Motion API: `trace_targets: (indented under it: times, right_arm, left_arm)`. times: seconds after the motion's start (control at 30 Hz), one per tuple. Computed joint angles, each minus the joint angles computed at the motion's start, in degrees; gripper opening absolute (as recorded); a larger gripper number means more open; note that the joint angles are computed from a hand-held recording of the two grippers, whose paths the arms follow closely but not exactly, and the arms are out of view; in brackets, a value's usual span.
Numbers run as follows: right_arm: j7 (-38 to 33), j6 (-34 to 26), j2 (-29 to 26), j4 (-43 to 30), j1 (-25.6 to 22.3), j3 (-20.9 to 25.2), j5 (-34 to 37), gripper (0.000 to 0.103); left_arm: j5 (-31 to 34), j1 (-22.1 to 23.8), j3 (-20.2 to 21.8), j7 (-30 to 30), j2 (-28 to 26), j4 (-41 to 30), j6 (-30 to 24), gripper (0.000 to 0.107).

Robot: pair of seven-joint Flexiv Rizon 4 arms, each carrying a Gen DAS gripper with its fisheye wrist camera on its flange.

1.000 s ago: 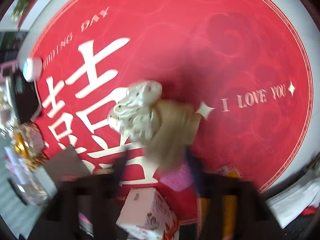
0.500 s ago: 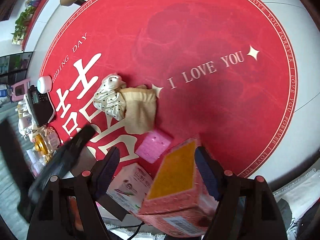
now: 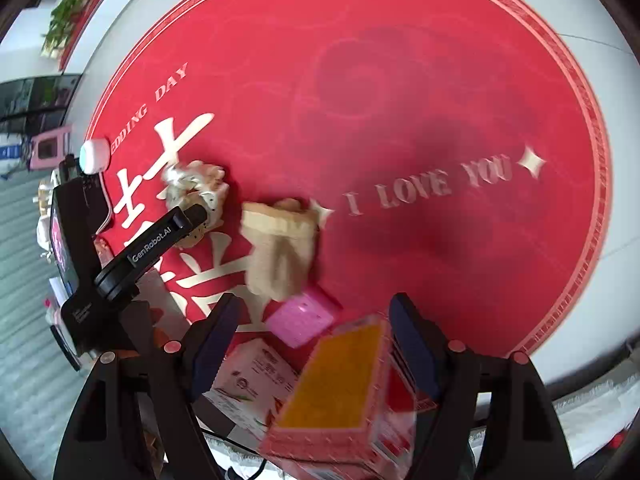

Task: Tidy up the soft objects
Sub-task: 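Grasp the white polka-dot scrunchie with left tool while right grasps the beige sock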

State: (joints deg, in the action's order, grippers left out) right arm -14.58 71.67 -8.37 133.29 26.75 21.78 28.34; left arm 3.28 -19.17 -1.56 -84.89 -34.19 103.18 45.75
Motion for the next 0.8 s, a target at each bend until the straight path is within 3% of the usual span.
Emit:
trace_targets:
  times: [0.13, 0.27, 0.53, 0.67, 0.7, 0.73, 0.77, 0.8]
  right_arm:
    - [-11.5, -3.3, -6.7, -6.7, -4.1, 1.2, 6.2, 0.080]
    - [-18.6, -7.4, -12.1, -11.3, -7.3, 2.2, 10.2, 0.080]
    - [-26.6, -10.1, -19.4, -16.9, -9.3, 2.8, 11.9, 0.076]
    - [-25.4, -9.8, -20.5, -17.4, -8.1, 2.3, 10.4, 0.062]
    - [-24.8, -9.7, -20.4, -17.1, -7.9, 2.2, 10.1, 0.046]
    - [-24.2, -8.7, -20.2, -16.7, -7.6, 2.1, 9.9, 0.015]
    - [-25.8, -5.6, -20.4, -16.2, -7.9, 3.1, 11.4, 0.015]
    - [-25.8, -5.5, -20.3, -15.9, -8.1, 3.4, 11.2, 0.015]
  left_arm:
    - [-0.5, -0.3, -0.8, 0.7, -1.4, -1.3, 0.3, 0.102]
    - [-0.8, -1.0, -0.9, 0.7, -3.2, -3.3, 0.0, 0.102]
    - [-1.1, -2.1, -1.0, 0.7, -5.2, -5.5, 2.6, 0.099]
    - [-3.0, -1.6, -2.5, 2.9, -5.2, -5.2, 3.5, 0.068]
    - [-3.0, -1.8, -2.8, 3.7, -5.0, -5.2, 3.9, 0.053]
    - [-3.1, -1.8, -3.2, 4.9, -4.9, -5.7, 3.5, 0.044]
    - [-3.5, -1.9, -3.5, 5.8, -5.3, -7.4, 1.9, 0.030]
    - [-3.9, -1.9, -3.7, 6.4, -5.2, -7.9, 1.1, 0.029]
